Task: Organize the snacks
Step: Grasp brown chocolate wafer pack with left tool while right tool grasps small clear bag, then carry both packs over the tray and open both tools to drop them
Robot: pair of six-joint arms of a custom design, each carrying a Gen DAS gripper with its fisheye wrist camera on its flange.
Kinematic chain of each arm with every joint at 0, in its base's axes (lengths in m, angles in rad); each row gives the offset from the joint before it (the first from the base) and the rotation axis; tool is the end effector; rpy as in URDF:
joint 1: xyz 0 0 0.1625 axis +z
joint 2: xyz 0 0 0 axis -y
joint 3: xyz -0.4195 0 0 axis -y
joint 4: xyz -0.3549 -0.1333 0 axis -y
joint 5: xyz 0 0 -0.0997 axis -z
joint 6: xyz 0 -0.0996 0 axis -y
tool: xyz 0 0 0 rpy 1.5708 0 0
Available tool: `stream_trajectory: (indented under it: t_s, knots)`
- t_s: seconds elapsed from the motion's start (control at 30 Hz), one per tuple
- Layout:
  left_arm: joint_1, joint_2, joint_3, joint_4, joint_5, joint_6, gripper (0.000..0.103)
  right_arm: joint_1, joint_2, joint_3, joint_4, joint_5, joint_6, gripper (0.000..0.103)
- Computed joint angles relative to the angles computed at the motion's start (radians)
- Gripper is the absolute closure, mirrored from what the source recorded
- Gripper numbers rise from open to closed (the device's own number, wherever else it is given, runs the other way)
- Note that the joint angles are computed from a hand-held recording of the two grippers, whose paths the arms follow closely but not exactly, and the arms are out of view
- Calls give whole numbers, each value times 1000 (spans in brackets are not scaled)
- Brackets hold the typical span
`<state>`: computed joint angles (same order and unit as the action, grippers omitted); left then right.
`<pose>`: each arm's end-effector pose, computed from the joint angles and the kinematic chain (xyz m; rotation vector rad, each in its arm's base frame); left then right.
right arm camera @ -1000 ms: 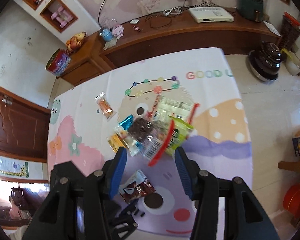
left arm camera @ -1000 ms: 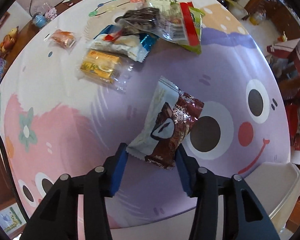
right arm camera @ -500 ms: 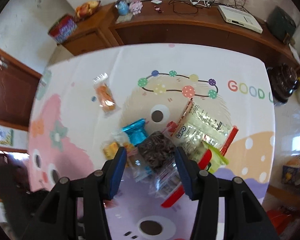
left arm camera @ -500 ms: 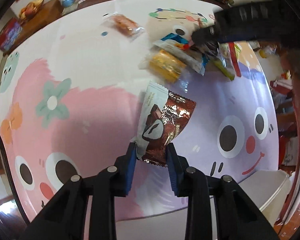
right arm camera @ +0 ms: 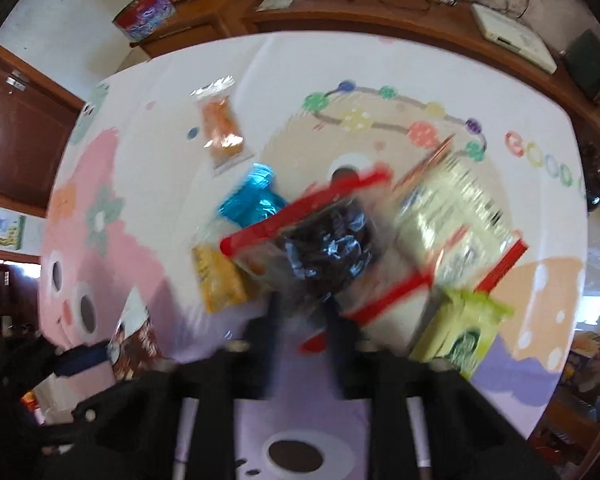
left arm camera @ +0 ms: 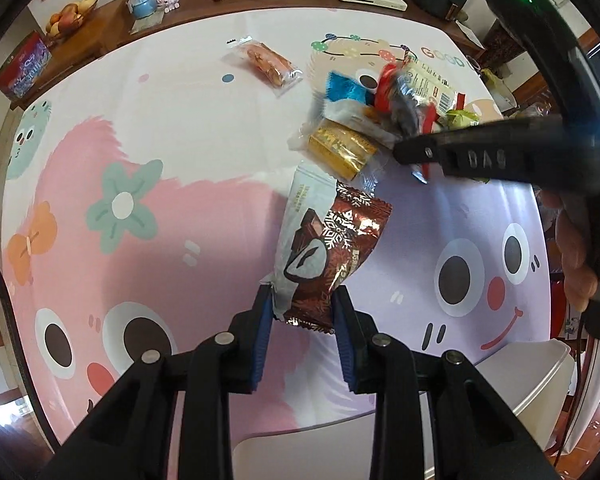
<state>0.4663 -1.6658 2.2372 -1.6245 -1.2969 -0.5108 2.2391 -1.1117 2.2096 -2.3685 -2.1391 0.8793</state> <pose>-0.1941 -0.2771 0.2555 0.8430 2.4348 0.2148 0.3215 -0.2787 0.1129 -0.1547 -2.5189 0.2419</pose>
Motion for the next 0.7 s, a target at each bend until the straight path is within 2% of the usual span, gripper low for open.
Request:
stream_trajectory:
  t_s: [0.13, 0.3, 0.5, 0.7]
  knots:
    - [-12, -21, -4, 15, -2, -21, 75, 32, 10, 2, 17, -8, 24, 93]
    - [-52, -69, -21, 60, -7, -61, 75, 100, -46, 28, -13, -1, 89, 98]
    - [-135, -159, -71, 156, -20, -153, 75, 243, -82, -1, 18, -3, 206, 98]
    - [-274, -259, -138, 298, -57, -282, 75, 409, -91, -80, 112, -8, 344, 98]
